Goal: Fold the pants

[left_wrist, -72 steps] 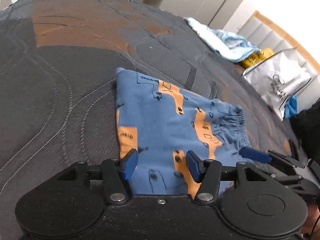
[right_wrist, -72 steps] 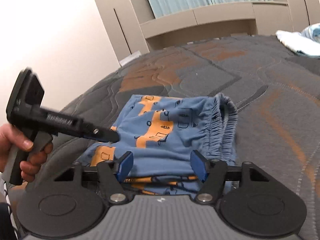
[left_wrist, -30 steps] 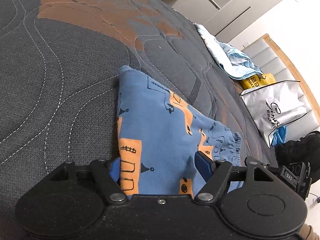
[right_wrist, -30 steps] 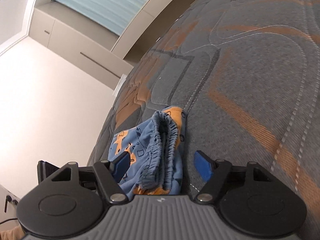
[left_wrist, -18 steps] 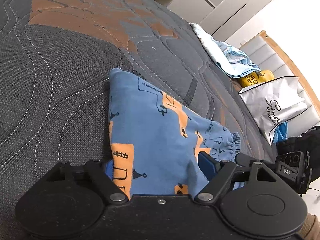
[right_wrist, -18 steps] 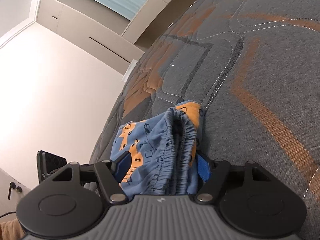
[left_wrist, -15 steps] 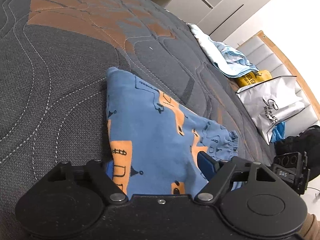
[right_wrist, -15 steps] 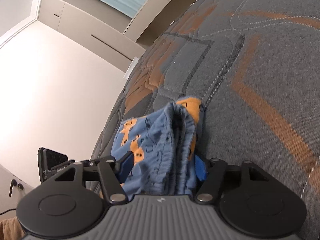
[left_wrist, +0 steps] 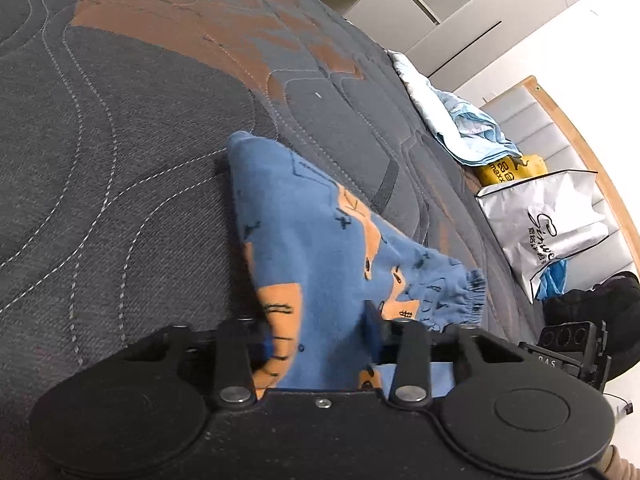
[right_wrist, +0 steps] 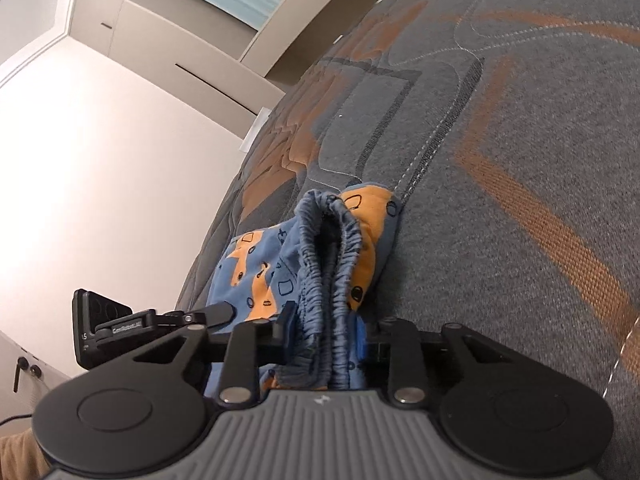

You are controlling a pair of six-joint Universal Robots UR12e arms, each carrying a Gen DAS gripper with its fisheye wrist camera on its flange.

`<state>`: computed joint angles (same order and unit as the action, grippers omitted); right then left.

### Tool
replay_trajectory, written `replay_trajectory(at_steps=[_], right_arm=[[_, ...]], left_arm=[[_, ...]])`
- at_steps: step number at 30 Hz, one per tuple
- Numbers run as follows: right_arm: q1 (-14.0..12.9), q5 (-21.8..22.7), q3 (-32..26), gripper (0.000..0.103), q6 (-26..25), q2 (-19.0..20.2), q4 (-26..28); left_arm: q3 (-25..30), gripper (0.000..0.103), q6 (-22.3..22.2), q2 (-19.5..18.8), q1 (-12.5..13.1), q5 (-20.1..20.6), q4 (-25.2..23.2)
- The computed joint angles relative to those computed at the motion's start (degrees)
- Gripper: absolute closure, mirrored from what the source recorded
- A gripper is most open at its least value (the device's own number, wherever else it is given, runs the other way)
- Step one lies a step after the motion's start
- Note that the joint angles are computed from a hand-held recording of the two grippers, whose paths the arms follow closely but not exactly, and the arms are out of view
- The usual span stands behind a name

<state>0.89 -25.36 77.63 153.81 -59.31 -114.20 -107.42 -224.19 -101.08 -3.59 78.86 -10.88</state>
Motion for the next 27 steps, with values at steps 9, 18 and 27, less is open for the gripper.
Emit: replay_trajectory(at_steps=[9,18,27], right_arm=[[-0.37,0.95,2.4,0.077,4.36,-0.95,-3.85],[-0.33,1.76,0.27,0.076,3.02,0.35,1.23],[-0.2,1.8,-0.42,0.077,1.95,1.09,1.89]], left_arm=[[-1.05,0.07,-1.93,0.78,-0.21,0.38,1.75],[-4.11,0.057,-1.9,1.74,3.14,-6.86,5.92],[-4.07,0.068,-0.66,0.73,3.2,-6.84,5.59]])
